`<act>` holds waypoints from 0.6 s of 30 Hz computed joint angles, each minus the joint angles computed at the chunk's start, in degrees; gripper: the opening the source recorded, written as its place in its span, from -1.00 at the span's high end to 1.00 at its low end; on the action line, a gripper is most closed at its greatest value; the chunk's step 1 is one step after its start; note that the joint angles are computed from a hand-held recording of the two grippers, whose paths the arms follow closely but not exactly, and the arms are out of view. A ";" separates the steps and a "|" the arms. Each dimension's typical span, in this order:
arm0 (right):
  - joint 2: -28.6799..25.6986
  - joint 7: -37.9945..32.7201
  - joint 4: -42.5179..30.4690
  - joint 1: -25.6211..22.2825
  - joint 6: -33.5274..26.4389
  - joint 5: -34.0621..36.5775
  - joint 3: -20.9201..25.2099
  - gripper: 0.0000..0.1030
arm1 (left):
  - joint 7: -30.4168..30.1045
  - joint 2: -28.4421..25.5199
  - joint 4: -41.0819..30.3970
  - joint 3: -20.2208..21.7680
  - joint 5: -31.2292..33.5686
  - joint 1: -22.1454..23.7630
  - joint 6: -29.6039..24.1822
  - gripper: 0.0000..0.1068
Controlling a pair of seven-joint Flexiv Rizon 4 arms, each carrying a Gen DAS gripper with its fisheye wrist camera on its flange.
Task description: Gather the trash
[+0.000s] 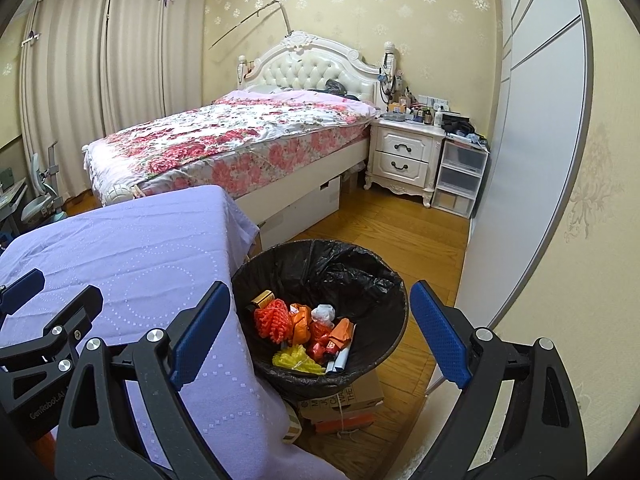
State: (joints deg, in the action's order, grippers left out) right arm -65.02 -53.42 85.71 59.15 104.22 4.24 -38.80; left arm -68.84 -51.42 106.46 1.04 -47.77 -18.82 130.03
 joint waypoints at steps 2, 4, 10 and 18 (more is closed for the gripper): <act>0.00 -0.01 -0.04 -0.04 0.00 0.02 0.04 -0.74 | -0.03 0.02 0.00 0.01 -0.15 -0.09 -0.02 -0.58; 0.07 -0.03 0.10 0.10 0.08 0.12 -0.05 -0.74 | 0.02 0.07 0.03 0.01 -0.46 -0.33 -0.09 -0.58; 0.15 -0.12 0.18 0.11 0.02 0.13 0.01 -0.73 | 0.00 0.09 0.04 0.00 -0.46 -0.34 -0.11 -0.58; 0.05 -0.11 0.12 0.12 0.04 0.25 -0.04 -0.74 | -0.34 0.08 0.24 -0.05 -0.01 -0.14 -0.12 -0.58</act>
